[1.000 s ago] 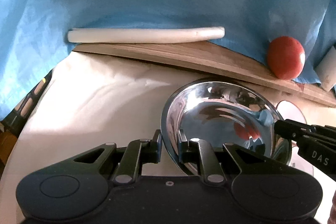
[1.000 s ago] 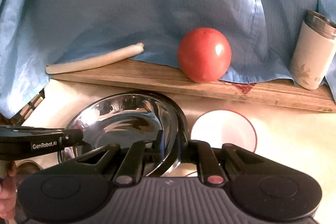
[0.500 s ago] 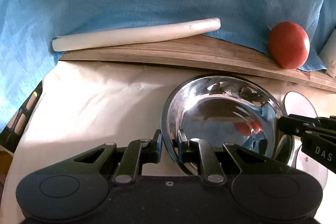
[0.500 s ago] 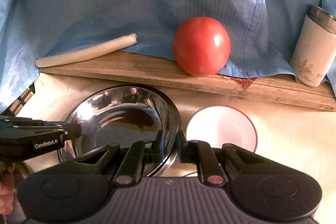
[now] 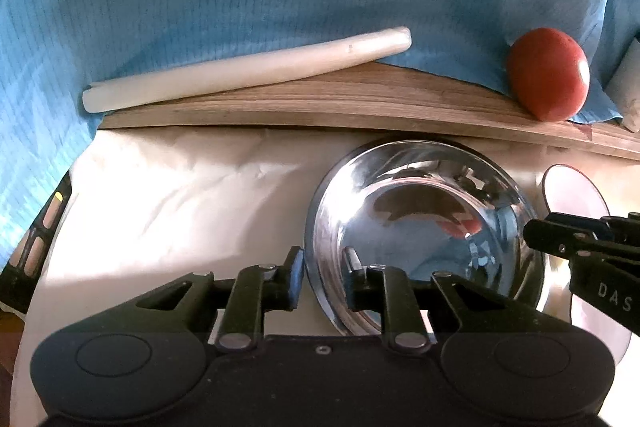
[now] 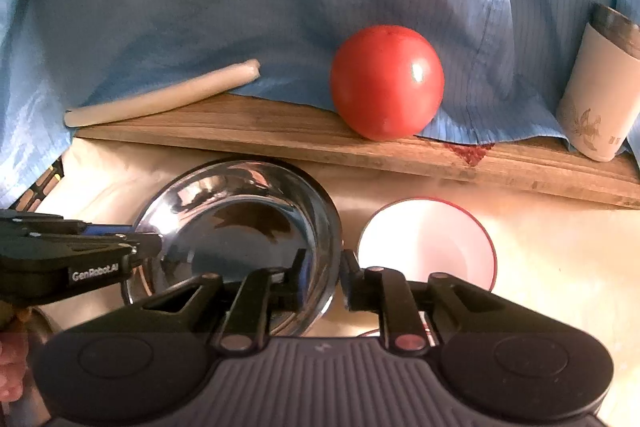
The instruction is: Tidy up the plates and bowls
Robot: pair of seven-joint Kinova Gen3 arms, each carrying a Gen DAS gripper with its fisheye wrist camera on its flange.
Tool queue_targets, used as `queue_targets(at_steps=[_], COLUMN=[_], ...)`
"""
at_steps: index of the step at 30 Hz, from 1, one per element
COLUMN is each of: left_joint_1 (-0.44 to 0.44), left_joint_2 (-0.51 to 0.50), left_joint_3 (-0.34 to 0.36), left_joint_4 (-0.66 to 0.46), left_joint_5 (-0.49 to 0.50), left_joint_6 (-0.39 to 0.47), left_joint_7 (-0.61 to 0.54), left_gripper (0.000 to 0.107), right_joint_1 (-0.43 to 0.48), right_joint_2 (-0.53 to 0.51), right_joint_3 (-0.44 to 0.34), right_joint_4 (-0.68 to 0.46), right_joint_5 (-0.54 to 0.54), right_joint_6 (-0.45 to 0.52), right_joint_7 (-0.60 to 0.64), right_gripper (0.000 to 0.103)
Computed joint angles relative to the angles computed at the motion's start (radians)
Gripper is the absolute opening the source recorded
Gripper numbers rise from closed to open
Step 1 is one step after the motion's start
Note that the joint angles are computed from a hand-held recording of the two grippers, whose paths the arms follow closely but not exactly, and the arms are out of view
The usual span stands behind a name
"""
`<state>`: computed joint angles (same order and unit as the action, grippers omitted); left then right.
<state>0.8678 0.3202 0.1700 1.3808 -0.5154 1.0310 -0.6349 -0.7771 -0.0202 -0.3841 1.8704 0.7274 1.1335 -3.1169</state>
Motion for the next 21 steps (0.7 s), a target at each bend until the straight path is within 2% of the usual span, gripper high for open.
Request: queue_targets(at_steps=[2,3,5,7,11,12,16,21], left_joint_1=[0.001,0.002,0.007,0.01,-0.015,-0.025,-0.06,-0.11], left_joint_2=[-0.008,-0.013,-0.025,-0.044,-0.083,-0.093,-0.125,-0.142], left_joint_3=[0.001,0.002,0.005,0.007,0.029,0.037,0.067,0.094], left_joint_4=[0.005,0.009,0.016,0.033,0.065,0.072,0.091,0.099], left_joint_5=[-0.001,-0.004,-0.015,-0.032,-0.024,-0.014,0.034,0.129], left_joint_6=[-0.001,0.0,0.008,0.008,-0.01,-0.018,-0.023,-0.026], left_joint_7=[-0.001,0.0,0.0,0.006,-0.014,-0.029,-0.128,-0.291], left_gripper=[0.032,0.035,0.053,0.066,0.081,0.082,0.087,0.088], right_joint_1=[-0.006,-0.01,-0.017,-0.025,-0.042,-0.044,-0.041,-0.004], right_joint_2=[-0.004,-0.007,-0.019,-0.033,-0.068,-0.079,-0.135,-0.206], right_joint_3=[-0.007,-0.011,-0.021,-0.037,-0.075,-0.083,-0.121,-0.138], right_joint_4=[0.002,0.002,0.005,0.006,0.007,0.008,0.017,0.023], right_joint_5=[0.007,0.008,0.013,0.017,0.013,0.004,-0.056,-0.207], right_joint_6=[0.008,0.014,0.022,0.036,0.063,0.065,0.068,0.047], right_joint_7=[-0.004,-0.007,-0.019,-0.021,-0.02,-0.011,0.009,0.058], right_gripper=[0.021,0.027,0.036,0.047,0.064,0.071,0.086,0.091])
